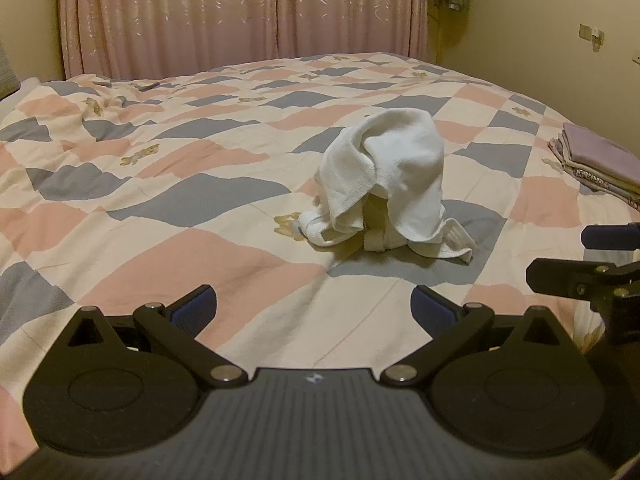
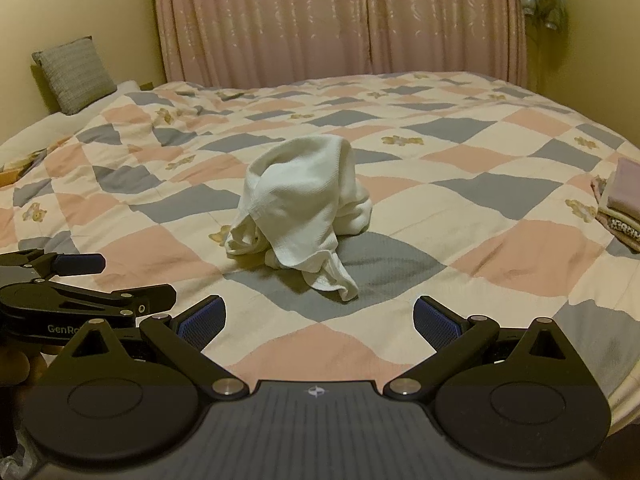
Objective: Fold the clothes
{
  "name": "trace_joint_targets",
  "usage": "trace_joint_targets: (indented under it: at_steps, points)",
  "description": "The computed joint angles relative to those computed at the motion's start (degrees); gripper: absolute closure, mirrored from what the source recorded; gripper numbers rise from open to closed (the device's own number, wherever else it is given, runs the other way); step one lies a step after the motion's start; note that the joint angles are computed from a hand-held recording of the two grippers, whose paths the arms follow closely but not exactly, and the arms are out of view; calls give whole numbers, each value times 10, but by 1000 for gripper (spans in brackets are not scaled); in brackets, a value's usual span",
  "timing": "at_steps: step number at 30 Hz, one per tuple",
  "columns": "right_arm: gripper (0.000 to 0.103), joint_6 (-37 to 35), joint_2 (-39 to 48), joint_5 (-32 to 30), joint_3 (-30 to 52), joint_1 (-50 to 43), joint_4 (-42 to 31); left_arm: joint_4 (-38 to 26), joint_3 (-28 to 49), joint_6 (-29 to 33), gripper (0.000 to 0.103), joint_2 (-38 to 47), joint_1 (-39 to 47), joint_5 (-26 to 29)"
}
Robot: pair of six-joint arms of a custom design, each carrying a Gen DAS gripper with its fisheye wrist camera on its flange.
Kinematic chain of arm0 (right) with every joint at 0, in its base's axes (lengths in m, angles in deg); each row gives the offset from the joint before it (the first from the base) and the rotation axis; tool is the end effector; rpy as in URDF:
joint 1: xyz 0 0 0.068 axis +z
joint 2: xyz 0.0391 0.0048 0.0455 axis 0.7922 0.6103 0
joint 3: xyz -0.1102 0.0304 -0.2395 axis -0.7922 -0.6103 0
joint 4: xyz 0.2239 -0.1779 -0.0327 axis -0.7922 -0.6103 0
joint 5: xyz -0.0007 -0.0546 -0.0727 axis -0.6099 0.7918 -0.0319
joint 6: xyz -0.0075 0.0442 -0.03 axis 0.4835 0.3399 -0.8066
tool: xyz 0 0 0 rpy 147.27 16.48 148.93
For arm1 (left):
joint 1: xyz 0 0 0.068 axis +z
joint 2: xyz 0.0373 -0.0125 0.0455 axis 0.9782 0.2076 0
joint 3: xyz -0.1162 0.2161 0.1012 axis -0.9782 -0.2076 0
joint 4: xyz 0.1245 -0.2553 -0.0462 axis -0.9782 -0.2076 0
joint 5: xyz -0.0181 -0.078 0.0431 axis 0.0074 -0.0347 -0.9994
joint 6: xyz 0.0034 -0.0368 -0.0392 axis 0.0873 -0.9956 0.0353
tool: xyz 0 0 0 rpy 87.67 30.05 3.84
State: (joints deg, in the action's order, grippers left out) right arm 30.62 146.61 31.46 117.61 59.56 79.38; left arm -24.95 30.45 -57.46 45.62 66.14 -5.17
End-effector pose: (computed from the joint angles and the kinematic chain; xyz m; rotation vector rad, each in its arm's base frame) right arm 0.2754 0.0377 0.1334 -0.0870 2.2342 0.2082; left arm 0.2617 -0.0562 0.1683 0.2917 2.2190 -0.1268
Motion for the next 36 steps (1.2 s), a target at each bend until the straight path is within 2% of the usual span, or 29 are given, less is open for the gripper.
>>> trace_joint_targets:
  at_steps: [36]
  points:
    - [0, 8, -1, -8, -7, -14, 3, 0, 2, 4, 1, 1, -14, -9]
